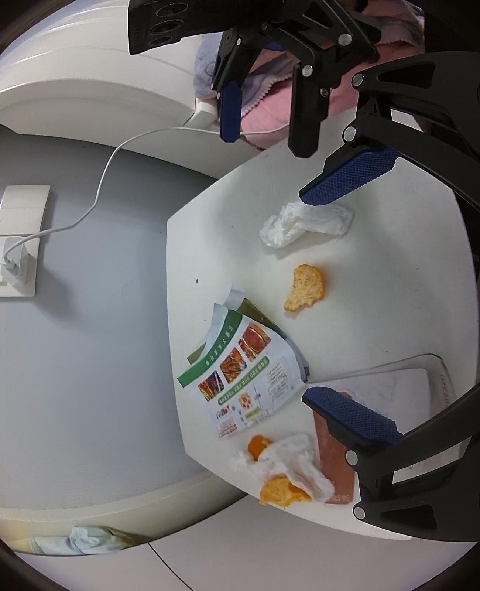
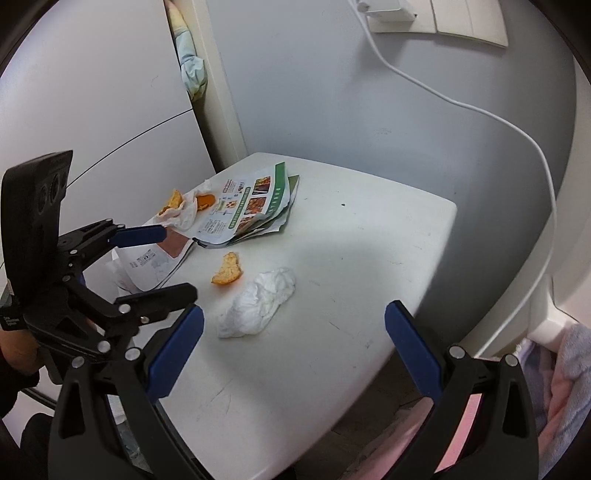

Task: Collect trash
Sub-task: 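Lower the right gripper onto the crumpled white tissue and close on it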

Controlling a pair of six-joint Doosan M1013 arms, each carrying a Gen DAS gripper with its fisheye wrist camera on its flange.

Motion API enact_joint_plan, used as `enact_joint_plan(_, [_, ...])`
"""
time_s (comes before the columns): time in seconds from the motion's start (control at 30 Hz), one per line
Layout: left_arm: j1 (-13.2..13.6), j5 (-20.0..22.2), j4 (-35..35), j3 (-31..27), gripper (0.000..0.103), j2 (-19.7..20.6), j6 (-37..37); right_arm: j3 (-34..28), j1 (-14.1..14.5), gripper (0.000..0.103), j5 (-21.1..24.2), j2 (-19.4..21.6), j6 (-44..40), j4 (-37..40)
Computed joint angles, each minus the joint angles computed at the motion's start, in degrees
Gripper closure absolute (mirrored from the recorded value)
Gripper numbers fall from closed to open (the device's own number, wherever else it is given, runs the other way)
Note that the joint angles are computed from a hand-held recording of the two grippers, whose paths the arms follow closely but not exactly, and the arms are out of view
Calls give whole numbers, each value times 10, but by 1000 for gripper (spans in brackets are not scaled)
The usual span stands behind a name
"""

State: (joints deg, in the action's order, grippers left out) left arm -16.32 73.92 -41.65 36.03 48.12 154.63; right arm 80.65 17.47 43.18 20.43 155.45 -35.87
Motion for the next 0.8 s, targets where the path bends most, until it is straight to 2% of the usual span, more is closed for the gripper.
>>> enact_joint_plan(0.1, [-2,-3,1,-3,16,3,1,-1,-2,10,-3,1,-1,3])
enact_joint_plan(0.17, [-2,-2,1,-6,18,5,1,-1,-5,24,-11,1,-9,18])
enact_joint_plan(0.3, [-2,-1,-1,-10,21,9,3,-3,-5,24,-11,4,-17,20])
enact_joint_plan(0.47, [-3,-1,-3,-15,33,14,4,-3,-5,24,-19,8,-30,21])
enact_joint_plan(0.7, [-3,13,-10,-27,34,22,13,-6,-7,26,-31,15,-55,32])
enact_joint_plan(0.8, [-4,24,-9,-33,44,26,11,-9,-7,26,-34,19,-59,36])
